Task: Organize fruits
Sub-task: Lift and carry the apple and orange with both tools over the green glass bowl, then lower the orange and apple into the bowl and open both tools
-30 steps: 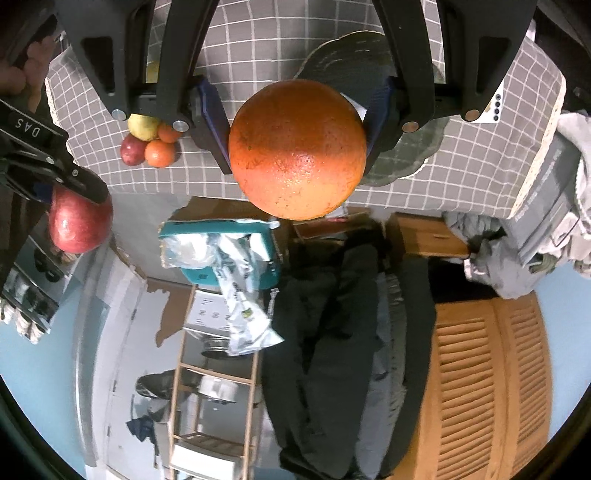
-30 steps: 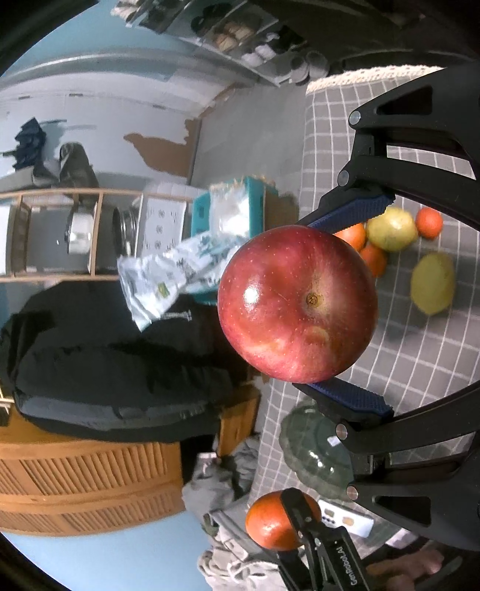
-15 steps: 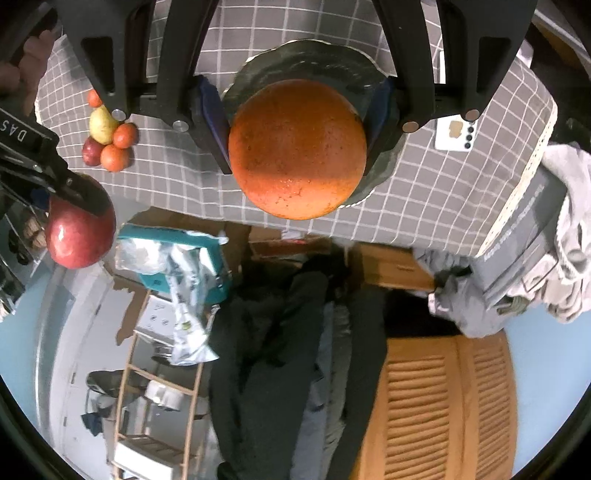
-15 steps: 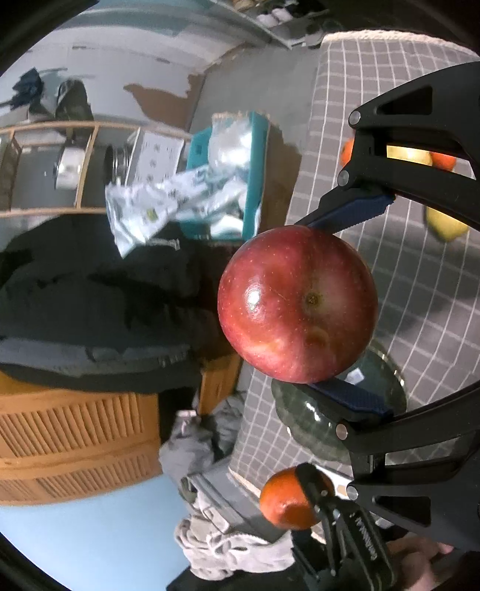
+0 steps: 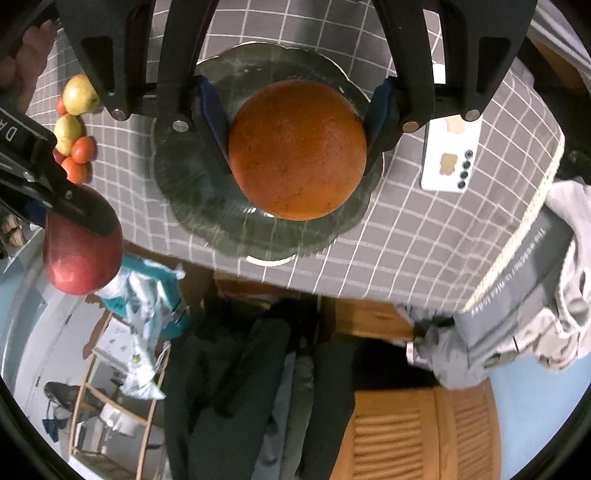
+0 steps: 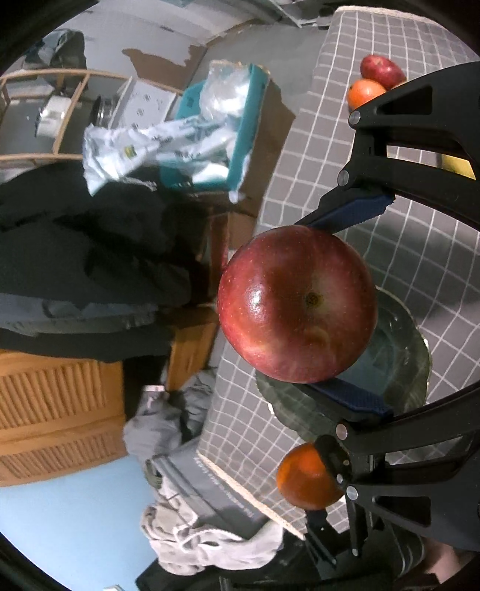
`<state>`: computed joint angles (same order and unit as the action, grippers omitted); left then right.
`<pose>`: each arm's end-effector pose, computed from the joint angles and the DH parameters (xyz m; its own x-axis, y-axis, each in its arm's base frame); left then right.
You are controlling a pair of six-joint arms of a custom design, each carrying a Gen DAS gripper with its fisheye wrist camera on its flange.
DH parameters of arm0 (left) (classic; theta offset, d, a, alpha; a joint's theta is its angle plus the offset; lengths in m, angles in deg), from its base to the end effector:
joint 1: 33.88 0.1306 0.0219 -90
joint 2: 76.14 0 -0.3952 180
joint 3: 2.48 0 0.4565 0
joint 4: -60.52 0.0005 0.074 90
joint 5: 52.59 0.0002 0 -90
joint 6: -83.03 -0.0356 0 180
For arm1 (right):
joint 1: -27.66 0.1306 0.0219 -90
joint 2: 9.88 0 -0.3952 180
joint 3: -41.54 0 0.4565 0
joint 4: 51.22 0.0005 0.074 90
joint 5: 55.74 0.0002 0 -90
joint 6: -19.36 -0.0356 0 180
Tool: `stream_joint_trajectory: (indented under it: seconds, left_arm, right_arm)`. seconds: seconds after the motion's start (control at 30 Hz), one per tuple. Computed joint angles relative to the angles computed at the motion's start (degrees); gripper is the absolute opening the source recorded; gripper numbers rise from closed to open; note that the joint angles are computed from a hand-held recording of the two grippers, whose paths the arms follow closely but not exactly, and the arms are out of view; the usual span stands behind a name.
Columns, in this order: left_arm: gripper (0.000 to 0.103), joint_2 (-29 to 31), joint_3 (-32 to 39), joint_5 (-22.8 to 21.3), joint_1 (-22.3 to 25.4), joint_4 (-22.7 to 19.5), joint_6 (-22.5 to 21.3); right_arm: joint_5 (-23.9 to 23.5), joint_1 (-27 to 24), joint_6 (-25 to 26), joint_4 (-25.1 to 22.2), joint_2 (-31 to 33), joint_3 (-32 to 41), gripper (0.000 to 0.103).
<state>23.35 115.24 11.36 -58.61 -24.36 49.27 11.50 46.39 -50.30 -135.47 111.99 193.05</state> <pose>0.5172 -0.2216 0.5658 -0.6444 -0.5255 -0.5555 -0.5723 0.8133 -0.1055 0.6483 0.2338 0.6048 -0.5472 -0.5240 -0.6527 -0.7450 0.6604 0.0944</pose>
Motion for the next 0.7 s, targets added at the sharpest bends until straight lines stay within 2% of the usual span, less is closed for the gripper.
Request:
stream_joint_trajectory:
  seconds: [0.17,0.3,0.7]
  left_arm:
    - [0.066,0.3,-2.4,3.1,1.2,-0.4,1.1]
    - [0.066,-0.1,-4.7,5.6,2.0,1.0,2.2]
    - [0.066,2.1,-5.3,8.5,2.5,-0.9,1.6]
  right_arm:
    - [1.2,1.2,0.9,-0.3,0.4,-2.1,0.074]
    - [1.8,1.8,1.6,-0.4,1.0,-2.8,0.074]
    - [1.9,2.1,2.1,-3.5,3.1,-2.9,0.074]
